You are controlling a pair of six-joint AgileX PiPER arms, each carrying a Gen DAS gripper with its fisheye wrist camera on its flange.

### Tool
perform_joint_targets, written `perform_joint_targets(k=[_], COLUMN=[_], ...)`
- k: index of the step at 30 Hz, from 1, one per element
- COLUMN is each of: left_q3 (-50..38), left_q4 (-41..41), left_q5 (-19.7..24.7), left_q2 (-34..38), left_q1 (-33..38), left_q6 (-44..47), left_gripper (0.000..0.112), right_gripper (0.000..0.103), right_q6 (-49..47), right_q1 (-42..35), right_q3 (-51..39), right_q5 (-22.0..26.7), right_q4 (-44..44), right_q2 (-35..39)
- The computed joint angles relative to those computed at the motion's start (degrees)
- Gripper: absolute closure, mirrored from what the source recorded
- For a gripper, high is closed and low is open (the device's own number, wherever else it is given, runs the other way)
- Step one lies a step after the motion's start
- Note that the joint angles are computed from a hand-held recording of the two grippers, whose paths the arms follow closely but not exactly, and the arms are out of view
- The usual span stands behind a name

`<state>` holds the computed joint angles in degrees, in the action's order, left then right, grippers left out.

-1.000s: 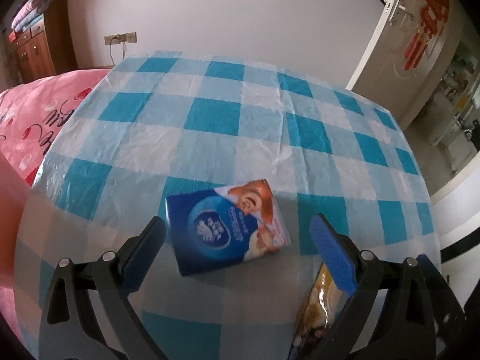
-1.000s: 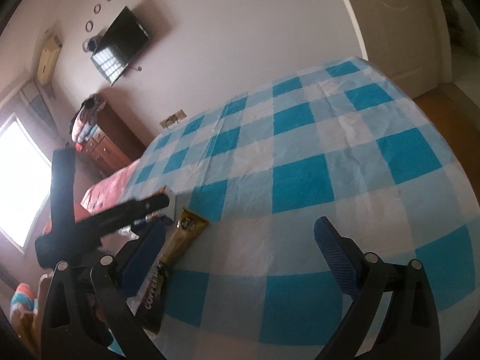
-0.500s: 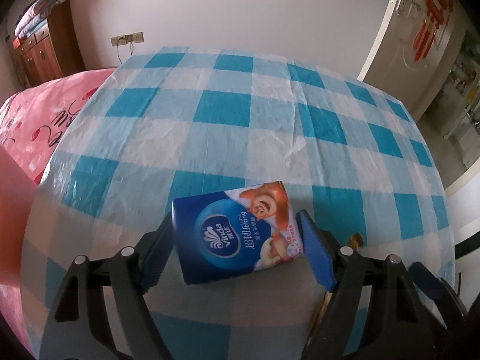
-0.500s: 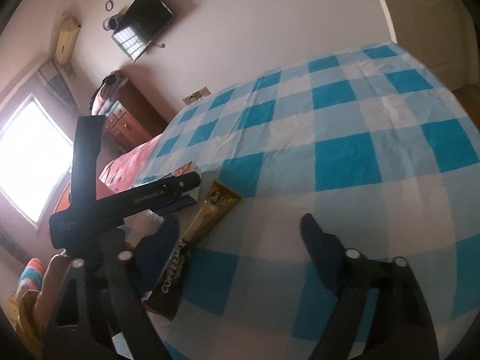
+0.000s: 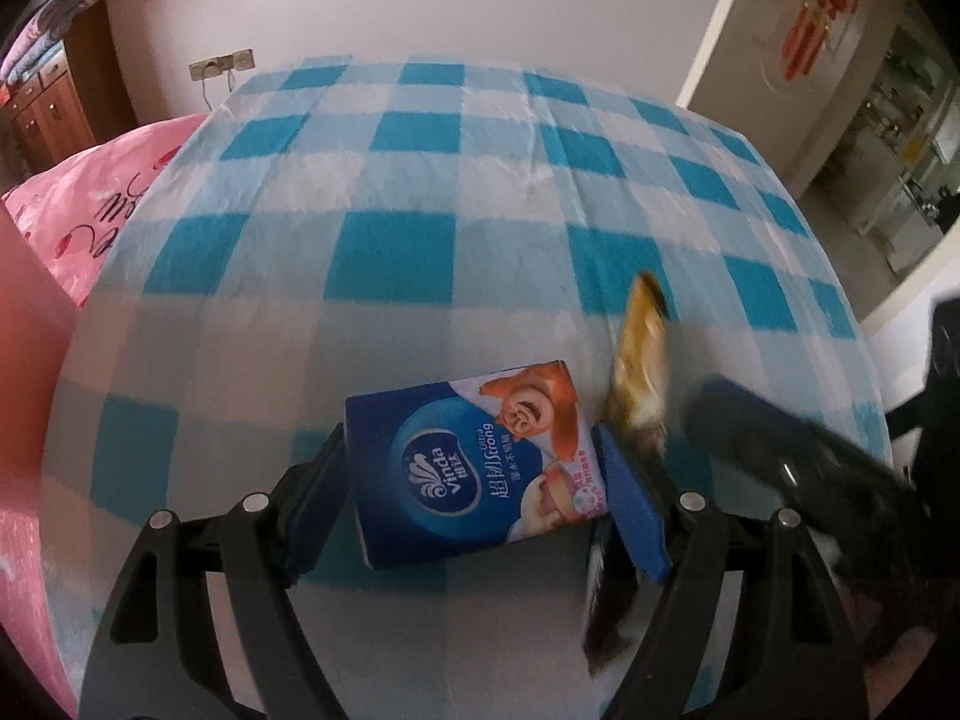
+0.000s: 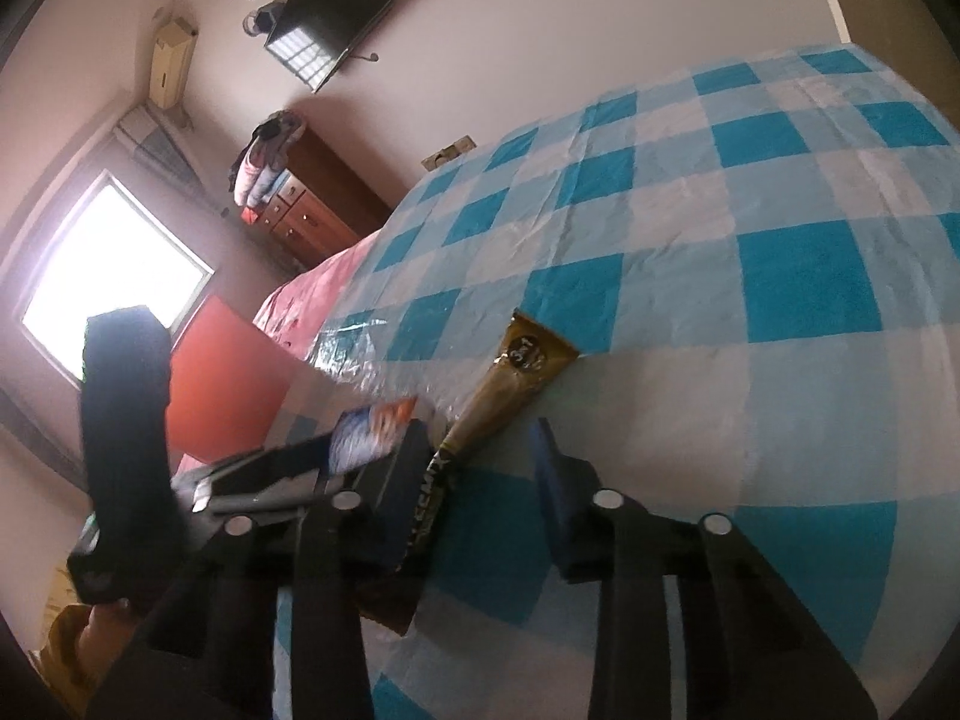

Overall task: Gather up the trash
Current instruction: 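Lower the left gripper onto the second blue tissue pack and close, then close the right gripper on the Coffeemix stick and lift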

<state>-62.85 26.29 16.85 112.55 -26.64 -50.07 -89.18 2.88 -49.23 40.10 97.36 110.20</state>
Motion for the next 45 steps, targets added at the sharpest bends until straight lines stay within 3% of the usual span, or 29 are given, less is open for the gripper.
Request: perform_joint_targets(k=[6, 11, 17, 22, 28, 32, 37, 42, 45], left_q3=[5.75, 9.44, 13.57, 16.1, 20.02, 22.24, 25.16, 27.74, 29.0], left_q4=[-0.84, -7.66, -2.1, 16.37, 31.44, 38.9, 46.71, 61.76, 65.49], left_q5=[-1.06, -2.47, -5.89, -7.35, -9.77, -10.24, -10.21, -9.03, -8.12], left_q2=[-3.61, -6.36, -8.96, -10.89, -13.36, -15.47, -19.02, -22.43, -24.63], left_q1=[-2.12, -0.87, 1.43, 1.77, 3.85, 5.45, 7.32, 8.43, 9.19], left_q6=[0.26, 6.2, 1.01, -15.03, -28.21, -34.47, -40.63, -55.19, -58.88], left_gripper=[0.034, 0.034, 0.034, 0.034, 0.034, 0.034, 0.034, 0.034, 0.034], right_gripper=[0.071, 0.075, 0.077, 0.08, 0.087, 0.088, 0.089, 0.091, 0.092], right_q6=[2.34, 6.3, 4.65, 4.12, 6.26, 8.9, 11.53, 7.95, 0.1], right_q1=[2.55, 4.52, 9.0, 12.31, 15.64, 18.76, 19.91, 20.52, 20.02], right_q3=[-2.01, -4.34, -4.99, -4.76, -5.25, -5.41, -5.64, -5.25, -4.5], right_q5=[-3.68, -7.65, -15.65, -21.5, -26.5, -31.05, -32.81, -34.38, -34.14], right_q4=[-3.21, -7.18, -6.79, -7.7, -11.0, -14.72, -17.74, -13.78, -4.97], right_q2=[-0.05, 0.77, -0.12, -1.08, -1.26, -1.54, -1.44, -1.8, -2.44])
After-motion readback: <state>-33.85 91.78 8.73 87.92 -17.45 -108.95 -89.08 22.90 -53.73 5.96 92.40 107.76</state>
